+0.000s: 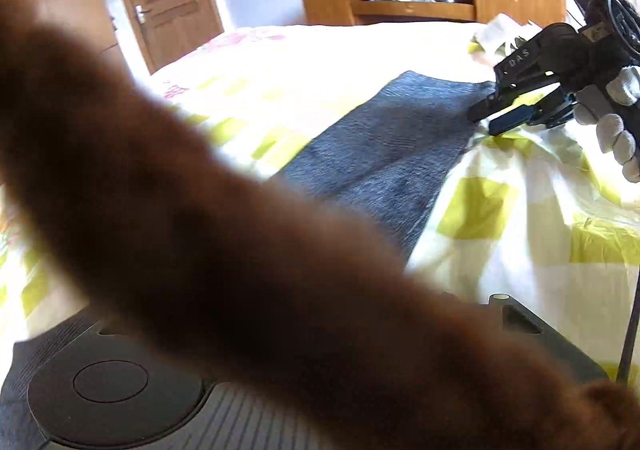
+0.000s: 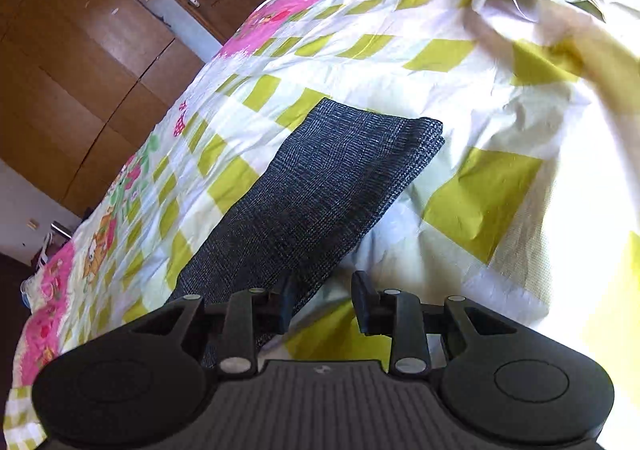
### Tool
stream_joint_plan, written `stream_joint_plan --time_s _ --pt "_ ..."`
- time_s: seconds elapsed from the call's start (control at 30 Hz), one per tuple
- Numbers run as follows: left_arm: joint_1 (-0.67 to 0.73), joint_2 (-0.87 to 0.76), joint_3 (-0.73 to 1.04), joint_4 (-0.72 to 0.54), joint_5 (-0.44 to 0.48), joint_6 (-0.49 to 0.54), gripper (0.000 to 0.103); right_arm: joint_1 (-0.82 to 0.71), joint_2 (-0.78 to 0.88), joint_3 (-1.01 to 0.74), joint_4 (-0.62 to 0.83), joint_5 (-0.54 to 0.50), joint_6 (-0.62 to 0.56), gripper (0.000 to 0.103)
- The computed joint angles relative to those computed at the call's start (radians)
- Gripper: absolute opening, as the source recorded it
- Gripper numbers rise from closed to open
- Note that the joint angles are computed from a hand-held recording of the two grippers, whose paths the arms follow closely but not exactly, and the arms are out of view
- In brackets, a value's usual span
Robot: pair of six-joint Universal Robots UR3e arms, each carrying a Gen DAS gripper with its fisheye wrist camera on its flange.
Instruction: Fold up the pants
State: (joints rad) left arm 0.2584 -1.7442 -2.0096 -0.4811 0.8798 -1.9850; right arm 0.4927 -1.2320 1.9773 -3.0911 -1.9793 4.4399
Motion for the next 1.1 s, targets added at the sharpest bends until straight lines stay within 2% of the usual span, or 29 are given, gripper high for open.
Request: stream_joint_plan --time_s 0.13,0.23,0.37,0.47,0.6,0.63,0.67,0.7,0.8,0.87,0.93,1.0,1.07,1.1 --pt "-0.061 -0.028 0.028 0.004 0.063 -0.025 0.071 -0.039 0.071 0.001 -0.133 -0.013 -0.019 0.045" --pt "-0.089 -0.045 0.047 0.01 0.094 -0.044 0.071 -0.094 0.14 0.045 -0.333 0.039 -0.019 0.045" --pt "-0.12 -0.063 0.066 0.031 0.11 -0.065 0.071 -0.126 0.17 0.052 -0.44 0.078 -0.015 0.047" --pt "-0.135 -0.073 0.081 0.04 0.118 -0.076 0.072 -0.115 0.208 0.003 -0.409 0.048 -0.033 0.052" --pt "-0.162 -0.11 0.119 0.058 0.146 -0.098 0.072 -0.183 0.261 -0.075 -0.399 0.148 -0.105 0.054" --pt "-0.164 -0.113 0.127 0.056 0.146 -0.106 0.072 -0.197 0.25 -0.084 -0.375 0.169 -0.107 0.049" --pt "-0.165 -0.114 0.134 0.053 0.144 -0.115 0.072 -0.2 0.241 -0.086 -0.374 0.173 -0.109 0.037" --pt "-0.165 -0.112 0.138 0.05 0.138 -0.125 0.072 -0.196 0.231 -0.075 -0.403 0.163 -0.122 0.032" --pt "-0.169 -0.124 0.151 0.055 0.129 -0.138 0.073 -0.179 0.234 -0.068 -0.489 0.121 -0.168 0.032" --pt "-0.184 -0.142 0.165 0.06 0.147 -0.138 0.073 -0.194 0.25 -0.089 -0.433 0.136 -0.179 0.034" --pt "-0.196 -0.152 0.172 0.06 0.16 -0.133 0.074 -0.227 0.266 -0.109 -0.347 0.195 -0.126 0.036" --pt "-0.202 -0.156 0.176 0.06 0.16 -0.132 0.073 -0.234 0.29 -0.106 -0.409 0.212 -0.154 0.04" --pt "-0.206 -0.162 0.179 0.068 0.154 -0.137 0.073 -0.235 0.324 -0.123 -0.466 0.218 -0.198 0.057" --pt "-0.208 -0.165 0.181 0.071 0.148 -0.141 0.073 -0.244 0.339 -0.137 -0.471 0.239 -0.213 0.057"
